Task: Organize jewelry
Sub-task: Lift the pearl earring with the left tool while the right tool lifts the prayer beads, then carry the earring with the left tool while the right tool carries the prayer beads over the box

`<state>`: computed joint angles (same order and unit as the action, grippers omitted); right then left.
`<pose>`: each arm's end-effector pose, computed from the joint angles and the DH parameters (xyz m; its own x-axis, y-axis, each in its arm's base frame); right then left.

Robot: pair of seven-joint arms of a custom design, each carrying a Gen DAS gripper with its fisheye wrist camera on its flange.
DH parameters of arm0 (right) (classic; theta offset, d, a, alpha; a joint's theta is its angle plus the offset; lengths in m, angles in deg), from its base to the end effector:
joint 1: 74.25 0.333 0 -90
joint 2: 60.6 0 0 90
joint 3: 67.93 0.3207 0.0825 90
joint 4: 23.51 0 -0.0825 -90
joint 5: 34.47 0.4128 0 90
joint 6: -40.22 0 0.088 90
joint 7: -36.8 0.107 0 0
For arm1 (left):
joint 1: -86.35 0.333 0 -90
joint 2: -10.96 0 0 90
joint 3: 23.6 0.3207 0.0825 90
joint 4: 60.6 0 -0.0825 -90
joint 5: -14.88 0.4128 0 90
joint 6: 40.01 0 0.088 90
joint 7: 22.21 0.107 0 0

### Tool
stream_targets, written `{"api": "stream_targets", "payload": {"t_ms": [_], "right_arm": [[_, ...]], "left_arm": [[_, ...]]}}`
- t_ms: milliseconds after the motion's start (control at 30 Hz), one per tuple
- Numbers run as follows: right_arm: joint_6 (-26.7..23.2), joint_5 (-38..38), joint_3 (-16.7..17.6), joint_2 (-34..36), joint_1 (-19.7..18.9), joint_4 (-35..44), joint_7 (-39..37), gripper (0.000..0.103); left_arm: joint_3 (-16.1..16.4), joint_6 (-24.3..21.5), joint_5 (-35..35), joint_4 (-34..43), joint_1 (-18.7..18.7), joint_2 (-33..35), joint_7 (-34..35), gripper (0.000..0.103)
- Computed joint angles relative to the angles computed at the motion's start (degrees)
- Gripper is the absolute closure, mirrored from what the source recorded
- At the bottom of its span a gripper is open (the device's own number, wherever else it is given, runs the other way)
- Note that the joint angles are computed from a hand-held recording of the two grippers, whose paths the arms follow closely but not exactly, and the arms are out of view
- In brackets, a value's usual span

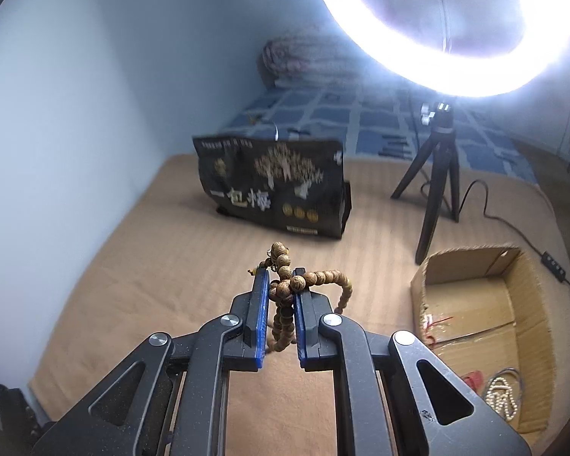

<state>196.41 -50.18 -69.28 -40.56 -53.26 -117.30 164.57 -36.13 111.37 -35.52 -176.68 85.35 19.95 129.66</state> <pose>0.6879 0.2587 0.4936 -0.0281 -0.9813 -0.1904 -0.7337 0.1497 -0.6628 0.6254 -0.1257 0.4042 -0.6160 -0.7703 0.1650 -0.6536 0.3829 -0.6528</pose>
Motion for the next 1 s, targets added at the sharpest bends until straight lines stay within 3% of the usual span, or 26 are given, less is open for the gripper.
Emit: {"api": "stream_targets", "payload": {"t_ms": [467, 1000], "right_arm": [[1.3, -11.5, -0.8, -10.6, -0.2, -8.5, 9.2, 0.093], [2.2, -24.8, 3.4, -25.0, -10.0, -22.9, 22.0, 0.093]], "left_arm": [[0.2, -1.1, -5.4, 0.5, -2.1, -3.5, 3.1, 0.087], [-1.0, -1.6, -5.8, 5.5, -5.0, -1.4, 0.7, 0.087]]}}
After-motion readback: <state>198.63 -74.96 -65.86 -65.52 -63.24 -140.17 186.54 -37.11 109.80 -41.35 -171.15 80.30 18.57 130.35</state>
